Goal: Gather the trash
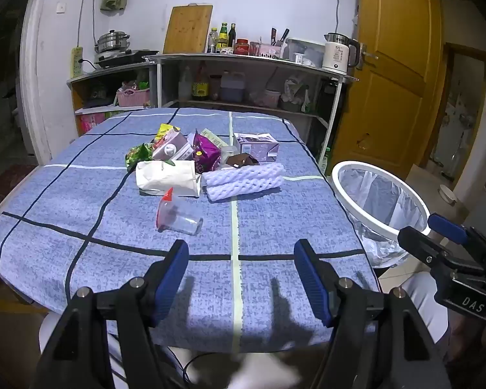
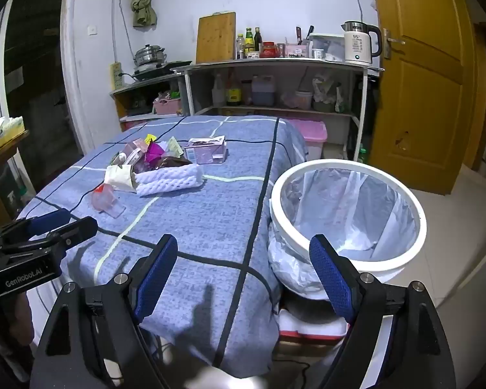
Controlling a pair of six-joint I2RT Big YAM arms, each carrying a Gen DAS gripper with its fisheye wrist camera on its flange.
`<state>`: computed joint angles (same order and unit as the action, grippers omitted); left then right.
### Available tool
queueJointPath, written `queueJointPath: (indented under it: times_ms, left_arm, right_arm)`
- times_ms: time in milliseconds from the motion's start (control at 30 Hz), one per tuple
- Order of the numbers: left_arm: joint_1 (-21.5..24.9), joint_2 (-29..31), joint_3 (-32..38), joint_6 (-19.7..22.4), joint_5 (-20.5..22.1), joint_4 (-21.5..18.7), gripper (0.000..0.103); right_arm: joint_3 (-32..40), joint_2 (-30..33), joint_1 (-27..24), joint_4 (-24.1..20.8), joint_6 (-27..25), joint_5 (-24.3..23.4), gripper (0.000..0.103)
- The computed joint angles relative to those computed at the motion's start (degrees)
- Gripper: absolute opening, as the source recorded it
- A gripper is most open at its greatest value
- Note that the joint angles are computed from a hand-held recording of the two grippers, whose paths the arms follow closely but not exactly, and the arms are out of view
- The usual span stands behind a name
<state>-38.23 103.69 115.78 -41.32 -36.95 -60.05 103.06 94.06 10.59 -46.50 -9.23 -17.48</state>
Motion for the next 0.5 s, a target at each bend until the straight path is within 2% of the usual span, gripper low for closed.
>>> queueJointPath:
  times_ms: [500]
  left_arm:
    - [0.0, 0.08, 0.15, 0.02, 0.36, -0.14, 0.069]
  right_arm:
    - [-0.16, -0.53, -0.22, -0.25, -0.63, 0.05, 0.084]
